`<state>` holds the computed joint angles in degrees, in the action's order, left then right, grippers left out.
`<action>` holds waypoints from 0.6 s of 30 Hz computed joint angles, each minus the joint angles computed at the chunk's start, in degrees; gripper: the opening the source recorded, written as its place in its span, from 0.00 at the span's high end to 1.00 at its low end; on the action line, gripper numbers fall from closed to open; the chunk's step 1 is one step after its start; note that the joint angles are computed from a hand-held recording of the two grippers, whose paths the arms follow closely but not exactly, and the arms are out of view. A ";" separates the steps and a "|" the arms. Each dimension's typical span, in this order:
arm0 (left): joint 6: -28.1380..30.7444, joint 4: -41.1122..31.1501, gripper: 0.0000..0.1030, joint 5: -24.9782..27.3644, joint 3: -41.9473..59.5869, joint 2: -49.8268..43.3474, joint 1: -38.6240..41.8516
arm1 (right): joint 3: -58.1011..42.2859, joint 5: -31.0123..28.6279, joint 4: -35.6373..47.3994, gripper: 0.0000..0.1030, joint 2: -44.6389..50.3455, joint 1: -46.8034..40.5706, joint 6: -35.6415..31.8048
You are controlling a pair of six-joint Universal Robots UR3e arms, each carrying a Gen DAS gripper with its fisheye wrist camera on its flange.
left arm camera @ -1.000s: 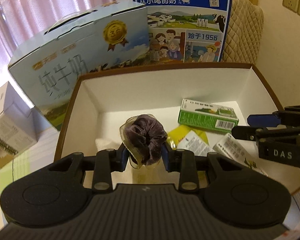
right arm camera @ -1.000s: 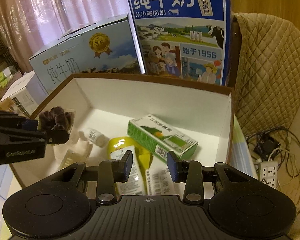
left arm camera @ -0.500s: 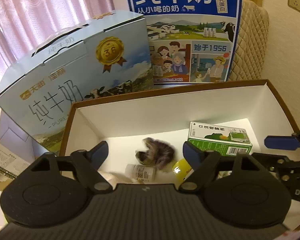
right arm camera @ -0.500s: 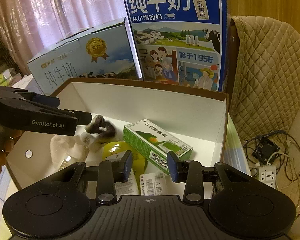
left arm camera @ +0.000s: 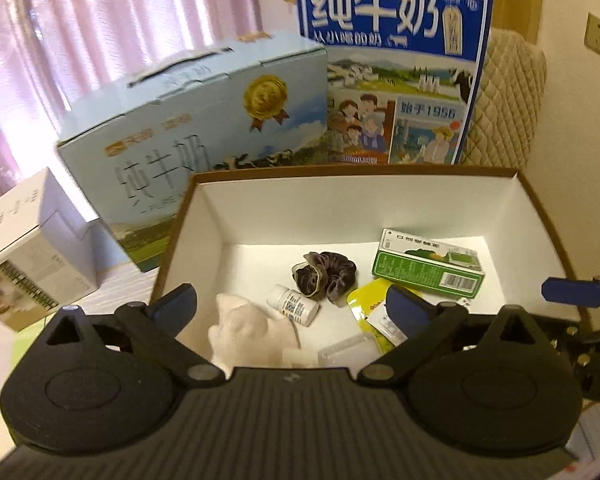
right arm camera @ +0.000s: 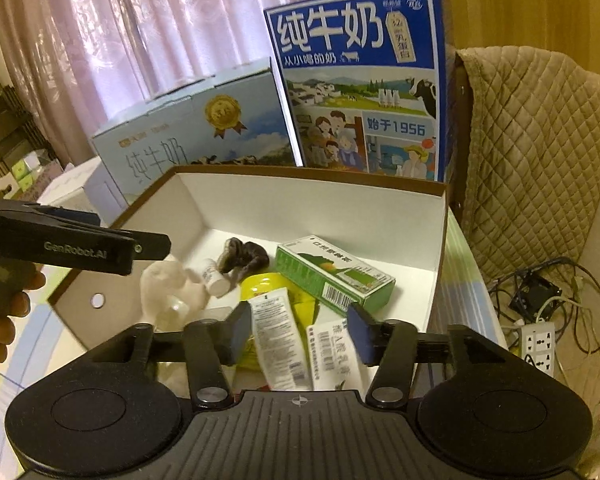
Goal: Organize objects
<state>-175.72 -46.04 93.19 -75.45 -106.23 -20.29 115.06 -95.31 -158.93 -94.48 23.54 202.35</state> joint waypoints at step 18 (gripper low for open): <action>-6.11 -4.06 0.01 6.57 -20.91 29.64 -4.68 | 1.88 -16.72 6.40 0.24 -7.93 18.12 11.04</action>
